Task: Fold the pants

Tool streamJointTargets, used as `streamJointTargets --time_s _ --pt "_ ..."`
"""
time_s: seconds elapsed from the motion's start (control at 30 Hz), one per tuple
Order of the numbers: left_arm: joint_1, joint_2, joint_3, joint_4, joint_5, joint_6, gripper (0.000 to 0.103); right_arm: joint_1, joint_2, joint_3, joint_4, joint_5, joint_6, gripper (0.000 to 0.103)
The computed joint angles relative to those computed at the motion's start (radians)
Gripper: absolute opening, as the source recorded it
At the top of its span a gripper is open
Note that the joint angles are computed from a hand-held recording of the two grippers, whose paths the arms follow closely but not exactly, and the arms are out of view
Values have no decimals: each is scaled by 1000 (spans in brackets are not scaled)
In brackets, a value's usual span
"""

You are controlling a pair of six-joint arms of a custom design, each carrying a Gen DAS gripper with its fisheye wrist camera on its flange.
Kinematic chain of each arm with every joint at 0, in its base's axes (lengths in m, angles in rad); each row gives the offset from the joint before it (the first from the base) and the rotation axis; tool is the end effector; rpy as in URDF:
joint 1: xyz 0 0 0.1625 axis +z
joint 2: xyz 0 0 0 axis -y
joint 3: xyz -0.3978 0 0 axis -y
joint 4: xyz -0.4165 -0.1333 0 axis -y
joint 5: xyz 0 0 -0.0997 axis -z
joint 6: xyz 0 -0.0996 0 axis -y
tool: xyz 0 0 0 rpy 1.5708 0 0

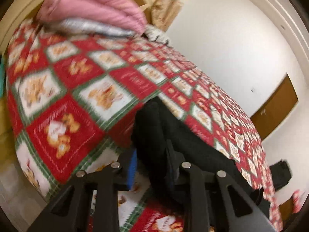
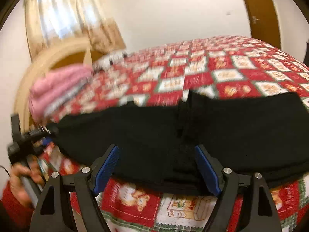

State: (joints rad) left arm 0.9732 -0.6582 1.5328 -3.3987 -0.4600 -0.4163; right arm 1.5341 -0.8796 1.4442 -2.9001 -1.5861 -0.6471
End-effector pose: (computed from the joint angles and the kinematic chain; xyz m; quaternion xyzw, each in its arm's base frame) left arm -0.1961 -0.6837 0.1419 -0.1726 0.7738 -0.5683 0.2203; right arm 0.1043 -0.7507 0.2433 0.2761 -0.8857 0.3491 0.1318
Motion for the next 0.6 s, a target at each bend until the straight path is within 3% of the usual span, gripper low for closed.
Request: streamJointTargets --time_s 0.1,0.3,0.43,0.6 --pt "-33 52 -85 -62 10 207 27 -3 -22 10 -91 10 25 81" --pt "-91 171 -269 -101 -103 534 26 -46 -58 -71 12 19 146 81" --pt "-115 253 -394 5 -254 600 26 -83 -90 -121 84 54 204 81" --pt "-135 390 -576 158 -429 646 26 -136 -125 -183 199 160 284 81"
